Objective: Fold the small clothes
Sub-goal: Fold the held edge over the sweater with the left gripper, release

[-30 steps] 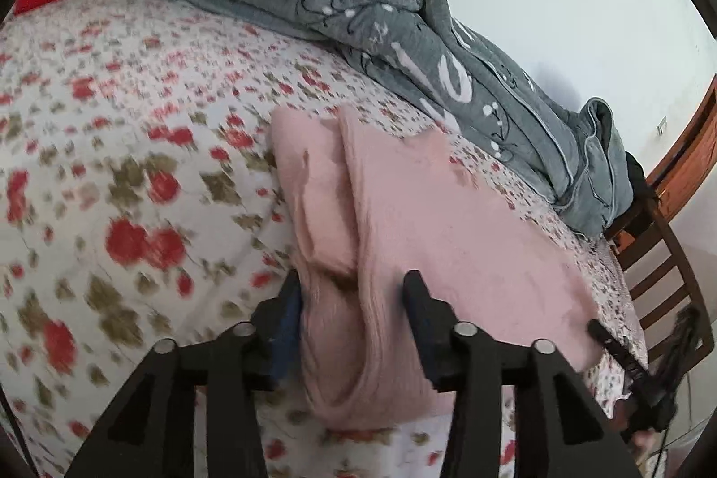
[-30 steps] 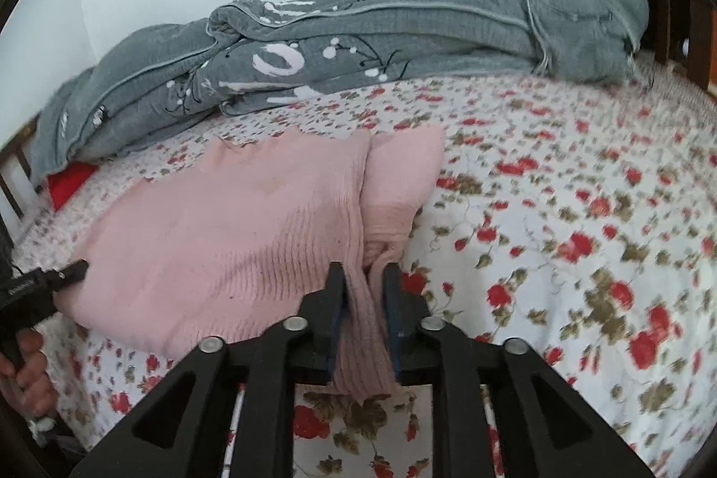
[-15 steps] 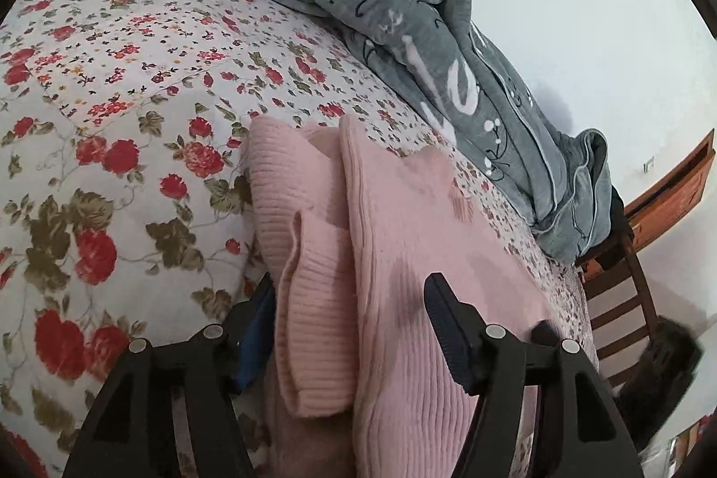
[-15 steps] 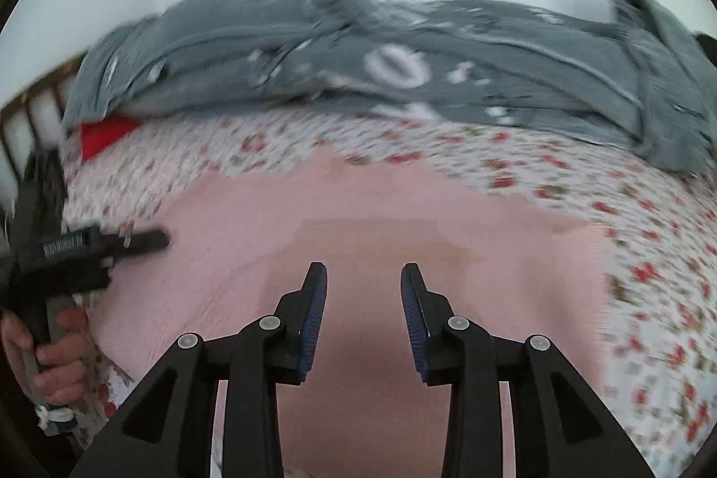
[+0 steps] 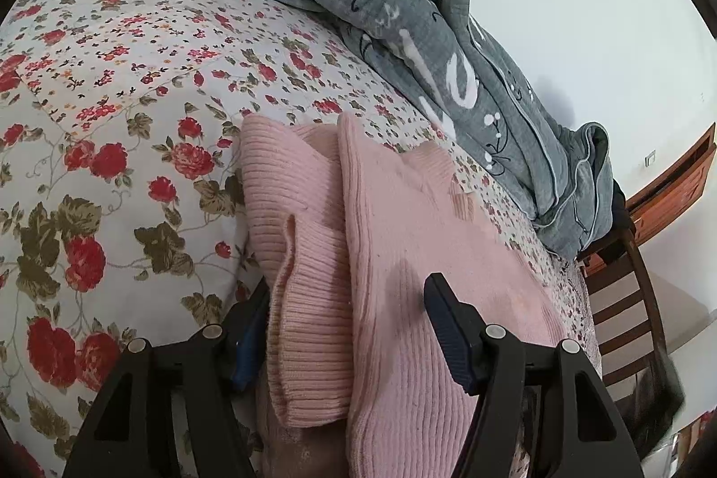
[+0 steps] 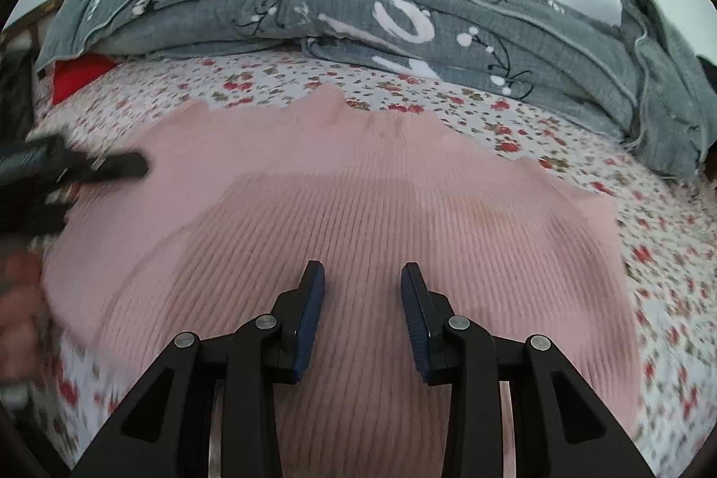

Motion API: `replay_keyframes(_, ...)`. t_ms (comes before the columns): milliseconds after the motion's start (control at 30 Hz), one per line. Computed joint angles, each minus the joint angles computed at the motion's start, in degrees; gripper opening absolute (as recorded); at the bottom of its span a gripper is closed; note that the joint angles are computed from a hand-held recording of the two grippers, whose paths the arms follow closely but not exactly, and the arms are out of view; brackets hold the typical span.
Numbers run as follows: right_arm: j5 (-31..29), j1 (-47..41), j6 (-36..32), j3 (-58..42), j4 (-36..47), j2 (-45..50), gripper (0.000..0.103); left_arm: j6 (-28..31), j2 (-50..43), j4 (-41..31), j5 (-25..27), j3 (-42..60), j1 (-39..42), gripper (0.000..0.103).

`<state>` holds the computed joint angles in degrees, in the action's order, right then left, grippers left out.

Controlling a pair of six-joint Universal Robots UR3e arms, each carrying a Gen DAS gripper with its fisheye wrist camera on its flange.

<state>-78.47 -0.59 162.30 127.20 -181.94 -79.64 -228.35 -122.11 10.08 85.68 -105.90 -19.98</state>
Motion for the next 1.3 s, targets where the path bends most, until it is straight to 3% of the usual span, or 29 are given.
replay_keyframes(267, -1.7, -1.4, -5.1, 18.5, -11.7, -9.3, 0.034, 0.3, 0.0, 1.0, -1.1, -0.9, 0.5, 0.063)
replay_keyframes(467, 5.3, -7.0, -6.0, 18.9, -1.1, -17.0, 0.034, 1.5, -0.1, 0.9, -0.8, -1.0, 0.2, 0.062)
replay_keyframes(633, 12.6, -12.8, -7.7, 19.6, 7.5, -23.1, 0.034, 3.0, -0.9, -2.4, 2.9, 1.8, -1.7, 0.060)
replay_keyframes(733, 16.0, -16.0, -9.2, 19.8, 12.7, -26.4, 0.034, 1.3, -1.0, -2.3, 4.3, 1.7, -1.8, 0.047)
replay_keyframes(800, 17.1, -17.9, -9.4, 19.0, 16.5, -28.3, 0.034, -0.7, -1.4, 0.7, 3.3, 0.1, -0.9, 0.036)
replay_keyframes(900, 19.7, -21.9, -9.8, 17.1, 22.7, -30.8, 0.035, -3.0, -1.9, 5.6, 0.9, -2.3, 0.6, 0.029)
replay_keyframes(1100, 20.8, -25.8, -7.8, 10.5, 23.9, -26.9, 0.036, -3.9, -2.5, 6.6, 1.9, -2.1, 0.0, 0.027)
replay_keyframes(1300, 20.6, -26.4, -6.9, 4.4, 18.6, -18.3, 0.038, -2.9, -2.9, 4.4, 0.2, -0.7, 0.7, 0.033)
